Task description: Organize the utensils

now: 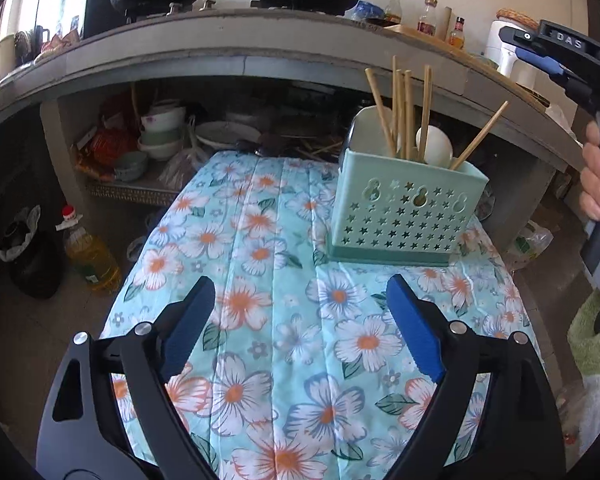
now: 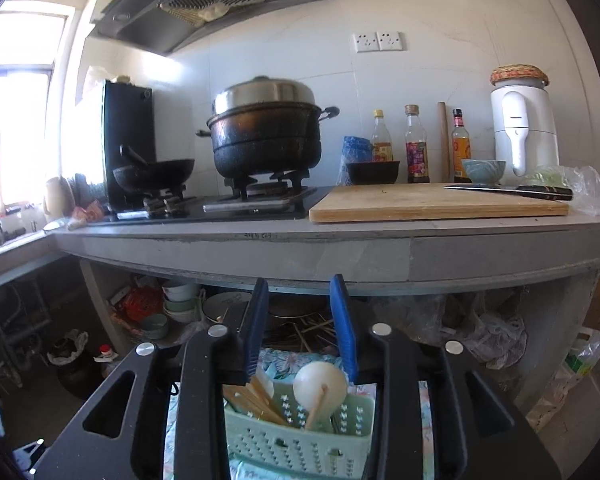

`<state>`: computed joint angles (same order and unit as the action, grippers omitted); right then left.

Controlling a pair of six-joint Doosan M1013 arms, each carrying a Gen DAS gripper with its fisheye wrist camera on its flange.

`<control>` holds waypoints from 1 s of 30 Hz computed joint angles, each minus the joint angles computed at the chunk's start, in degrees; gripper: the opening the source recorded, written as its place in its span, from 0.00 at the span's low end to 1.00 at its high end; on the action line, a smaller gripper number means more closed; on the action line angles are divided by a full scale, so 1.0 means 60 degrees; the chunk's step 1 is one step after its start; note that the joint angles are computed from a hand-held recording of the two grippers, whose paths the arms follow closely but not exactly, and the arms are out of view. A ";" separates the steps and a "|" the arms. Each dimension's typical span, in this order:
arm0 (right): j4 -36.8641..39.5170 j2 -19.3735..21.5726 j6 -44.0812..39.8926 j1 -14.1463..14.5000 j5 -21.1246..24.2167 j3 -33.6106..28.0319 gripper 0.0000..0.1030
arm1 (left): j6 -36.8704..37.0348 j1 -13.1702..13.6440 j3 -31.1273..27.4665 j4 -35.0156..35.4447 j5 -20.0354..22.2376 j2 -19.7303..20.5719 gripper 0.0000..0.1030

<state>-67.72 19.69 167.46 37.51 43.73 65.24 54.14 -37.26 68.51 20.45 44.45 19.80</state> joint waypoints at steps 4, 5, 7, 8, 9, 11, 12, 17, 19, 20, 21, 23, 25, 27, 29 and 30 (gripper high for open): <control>-0.0193 -0.0687 0.1214 0.0268 0.0116 0.0983 0.39 | -0.0044 -0.0135 -0.0012 0.0415 -0.0234 -0.0086 0.85; -0.0046 -0.0817 0.1328 0.0336 0.0205 0.1161 0.40 | -0.0046 -0.0155 -0.0018 0.0471 -0.0233 -0.0094 0.87; 0.0424 -0.1006 0.1406 0.0533 0.0581 0.1444 0.45 | -0.0153 -0.0215 -0.0023 0.0664 -0.0231 -0.0123 0.88; 0.0785 -0.1035 0.1239 0.0648 0.0870 0.1497 0.52 | -0.0207 -0.0247 -0.0040 0.0760 -0.0183 -0.0131 0.90; 0.1145 -0.1027 0.0970 0.0725 0.1132 0.1488 0.55 | -0.0287 -0.0284 -0.0059 0.0880 -0.0109 -0.0135 0.91; 0.1947 -0.0868 0.0335 0.0932 0.2037 0.1308 0.69 | -0.0408 -0.0345 -0.0111 0.1071 0.0100 -0.0137 0.92; 0.2332 -0.0731 -0.0026 0.1058 0.2599 0.1180 0.71 | -0.0513 -0.0383 -0.0131 0.1190 0.0236 -0.0134 0.92; 0.3119 -0.0242 -0.0577 0.1448 0.4140 0.0860 0.86 | -0.0937 -0.0547 -0.0154 0.1697 0.0814 -0.0184 0.92; 0.3154 -0.0146 -0.0584 0.1554 0.4411 0.0801 0.89 | -0.1024 -0.0609 -0.0191 0.1910 0.1070 -0.0187 0.92; 0.3139 -0.0111 -0.0581 0.1606 0.4493 0.0779 0.90 | -0.1117 -0.0642 -0.0211 0.2072 0.1224 -0.0185 0.92; 0.3101 -0.0066 -0.0661 0.1650 0.4618 0.0714 0.90 | -0.1235 -0.0682 -0.0254 0.2275 0.1424 -0.0173 0.92; 0.2856 -0.0027 -0.0677 0.1740 0.4754 0.0667 0.93 | -0.1468 -0.0761 -0.0325 0.2782 0.1799 -0.0154 0.92; 0.2563 0.0016 -0.0700 0.1781 0.4955 0.0579 0.94 | -0.1614 -0.0783 -0.0408 0.3058 0.2086 -0.0134 0.92; 0.2438 0.0043 -0.0728 0.1804 0.5030 0.0501 0.94 | -0.1792 -0.0758 -0.0470 0.3142 0.2288 -0.0142 0.92; 0.2485 0.0061 -0.0765 0.1766 0.5061 0.0415 0.94 | -0.1953 -0.0715 -0.0522 0.3140 0.2425 -0.0145 0.92; 0.2507 0.0067 -0.0758 0.1757 0.5057 0.0388 0.94 | -0.2039 -0.0699 -0.0544 0.3150 0.2505 -0.0142 0.92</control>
<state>-52.67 20.09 162.91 48.06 74.07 67.57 41.90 -41.46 65.25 39.35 59.48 18.95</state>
